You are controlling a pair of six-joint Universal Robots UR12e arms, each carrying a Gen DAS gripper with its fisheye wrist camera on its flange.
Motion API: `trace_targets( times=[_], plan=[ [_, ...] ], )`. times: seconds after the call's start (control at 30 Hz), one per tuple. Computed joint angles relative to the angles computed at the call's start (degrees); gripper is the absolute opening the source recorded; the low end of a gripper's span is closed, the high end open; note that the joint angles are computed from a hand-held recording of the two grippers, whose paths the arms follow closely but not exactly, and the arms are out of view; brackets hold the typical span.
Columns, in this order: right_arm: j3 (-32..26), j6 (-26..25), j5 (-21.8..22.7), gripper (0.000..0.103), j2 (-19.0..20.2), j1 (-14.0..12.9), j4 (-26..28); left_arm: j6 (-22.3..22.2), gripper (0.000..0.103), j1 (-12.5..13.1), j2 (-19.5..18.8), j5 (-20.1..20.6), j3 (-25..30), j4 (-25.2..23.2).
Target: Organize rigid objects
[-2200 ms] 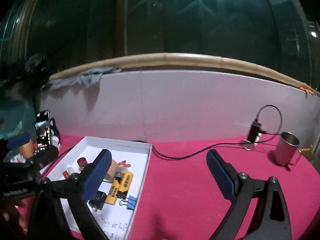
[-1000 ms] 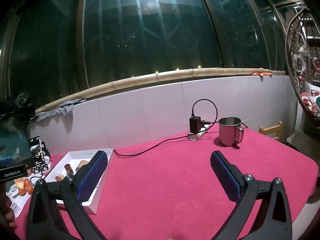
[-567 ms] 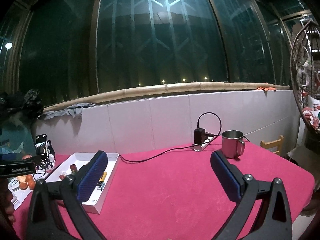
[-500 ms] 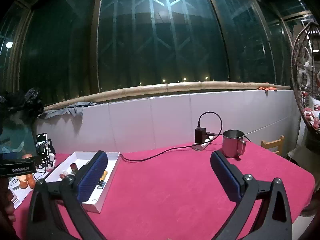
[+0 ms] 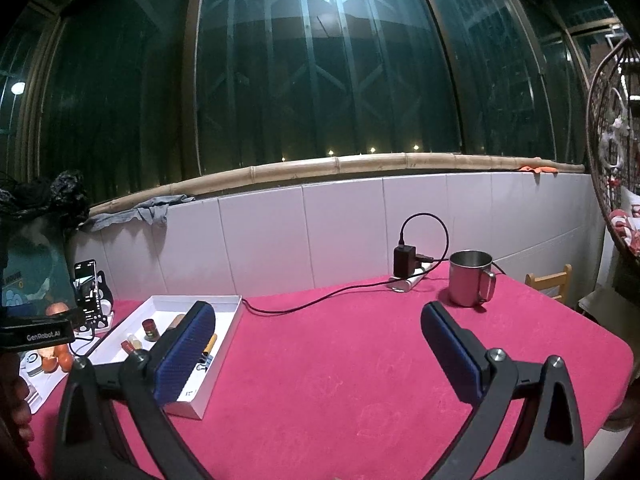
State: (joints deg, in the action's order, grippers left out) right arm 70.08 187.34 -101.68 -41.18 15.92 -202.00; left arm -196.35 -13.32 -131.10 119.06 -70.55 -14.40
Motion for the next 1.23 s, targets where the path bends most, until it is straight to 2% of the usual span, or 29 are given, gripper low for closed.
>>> trace_targets(
  times=[0.47, 0.83, 1.23],
  plan=[
    [0.01, 0.14, -0.27, 0.103, -0.01, 0.10, 0.98, -0.16, 0.103, 0.31, 0.06, -2.39, -0.04, -1.10],
    [0.07, 0.53, -0.12, 0.103, 0.03, 0.11, 1.81, -0.44, 0.103, 0.44, -0.03, -2.75, 0.18, -1.69],
    [-0.23, 1.30, -0.23, 0.103, 0.13, 0.05, 3.20, 1.39, 0.103, 0.45, -0.42, -4.62, 0.47, -1.17]
  ],
)
